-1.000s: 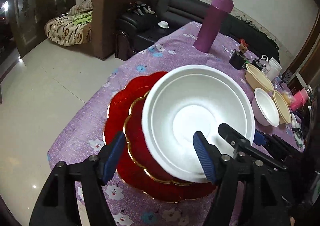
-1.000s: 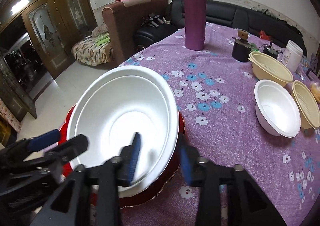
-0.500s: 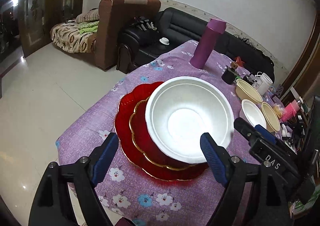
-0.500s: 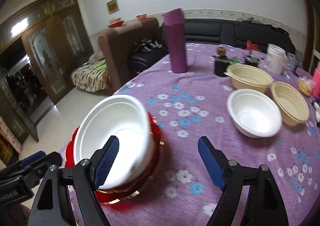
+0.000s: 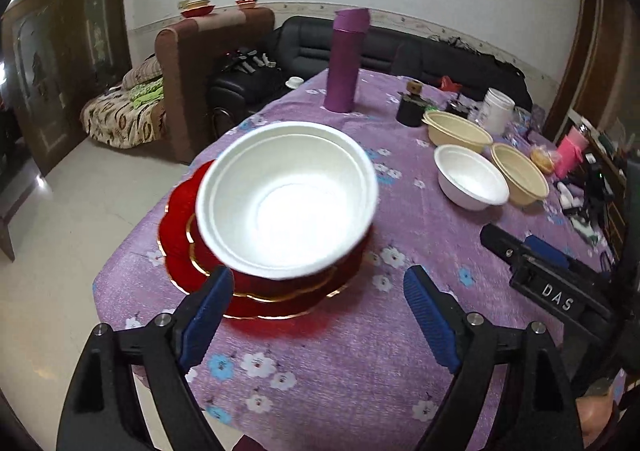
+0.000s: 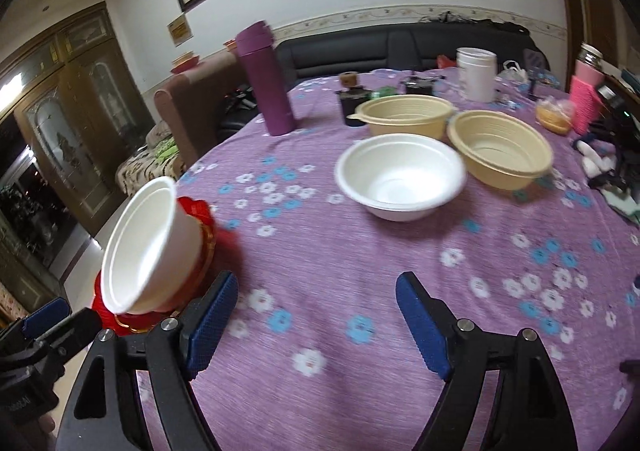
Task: Organize plates and bowls
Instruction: 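Open the right gripper and withdraw it from the stacked bowl, then reach the right gripper to the white paper bowl and grasp its rim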
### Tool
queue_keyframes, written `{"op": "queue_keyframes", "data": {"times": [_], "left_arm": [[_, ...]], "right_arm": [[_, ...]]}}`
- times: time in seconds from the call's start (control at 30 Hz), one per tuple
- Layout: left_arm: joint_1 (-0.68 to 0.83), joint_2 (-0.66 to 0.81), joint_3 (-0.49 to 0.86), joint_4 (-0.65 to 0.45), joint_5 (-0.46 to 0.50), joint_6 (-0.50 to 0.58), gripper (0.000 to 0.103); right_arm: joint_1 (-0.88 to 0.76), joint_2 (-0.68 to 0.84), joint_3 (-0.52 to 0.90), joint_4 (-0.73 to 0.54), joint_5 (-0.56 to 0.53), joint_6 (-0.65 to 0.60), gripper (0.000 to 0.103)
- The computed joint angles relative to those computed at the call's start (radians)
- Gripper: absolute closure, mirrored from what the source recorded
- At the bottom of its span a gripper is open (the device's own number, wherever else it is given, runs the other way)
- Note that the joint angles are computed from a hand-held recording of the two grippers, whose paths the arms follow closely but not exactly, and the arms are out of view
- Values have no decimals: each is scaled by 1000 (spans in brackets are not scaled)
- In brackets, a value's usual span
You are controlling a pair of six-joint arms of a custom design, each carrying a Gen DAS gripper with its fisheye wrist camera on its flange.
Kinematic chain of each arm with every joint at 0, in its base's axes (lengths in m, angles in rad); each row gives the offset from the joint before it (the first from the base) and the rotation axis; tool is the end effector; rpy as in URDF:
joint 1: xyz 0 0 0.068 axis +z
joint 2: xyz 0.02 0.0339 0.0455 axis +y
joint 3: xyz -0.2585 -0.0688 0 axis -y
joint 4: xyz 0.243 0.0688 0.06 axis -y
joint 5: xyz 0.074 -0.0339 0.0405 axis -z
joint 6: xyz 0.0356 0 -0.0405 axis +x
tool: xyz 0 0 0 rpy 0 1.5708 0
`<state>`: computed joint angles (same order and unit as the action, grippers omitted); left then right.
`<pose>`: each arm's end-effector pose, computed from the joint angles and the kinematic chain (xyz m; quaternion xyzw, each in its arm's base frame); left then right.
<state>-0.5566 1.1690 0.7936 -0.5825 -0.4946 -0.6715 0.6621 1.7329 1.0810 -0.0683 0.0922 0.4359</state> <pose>0.2022 -0.1059 0.2320 -0.1268 0.9186 0.0222 0.3735 0.2966 0.2271 0.1967 -0.0838 0.9063 0.1793 0.3735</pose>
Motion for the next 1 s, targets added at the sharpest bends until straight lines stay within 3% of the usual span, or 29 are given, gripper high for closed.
{"op": "queue_keyframes", "data": {"times": [0.23, 0.43, 0.6, 0.77, 0.93, 1.0], "left_arm": [[-129, 150, 104, -32, -100, -26, 16], [-150, 250, 169, -15, -82, -8, 16], [-116, 314, 212, 19, -16, 24, 16], [-56, 393, 289, 46, 92, 82, 16], [76, 508, 460, 16, 311, 138, 16], [119, 596, 583, -27, 342, 146, 16]], "right_arm": [[-105, -88, -128, 42, -46, 9, 17], [-194, -101, -175, 64, -97, 6, 17], [-286, -34, -126, 48, -158, 29, 17], [-364, 119, 37, -10, -290, 101, 17], [-353, 253, 223, -64, -274, 142, 17], [-337, 305, 296, -86, -255, 136, 17]]}}
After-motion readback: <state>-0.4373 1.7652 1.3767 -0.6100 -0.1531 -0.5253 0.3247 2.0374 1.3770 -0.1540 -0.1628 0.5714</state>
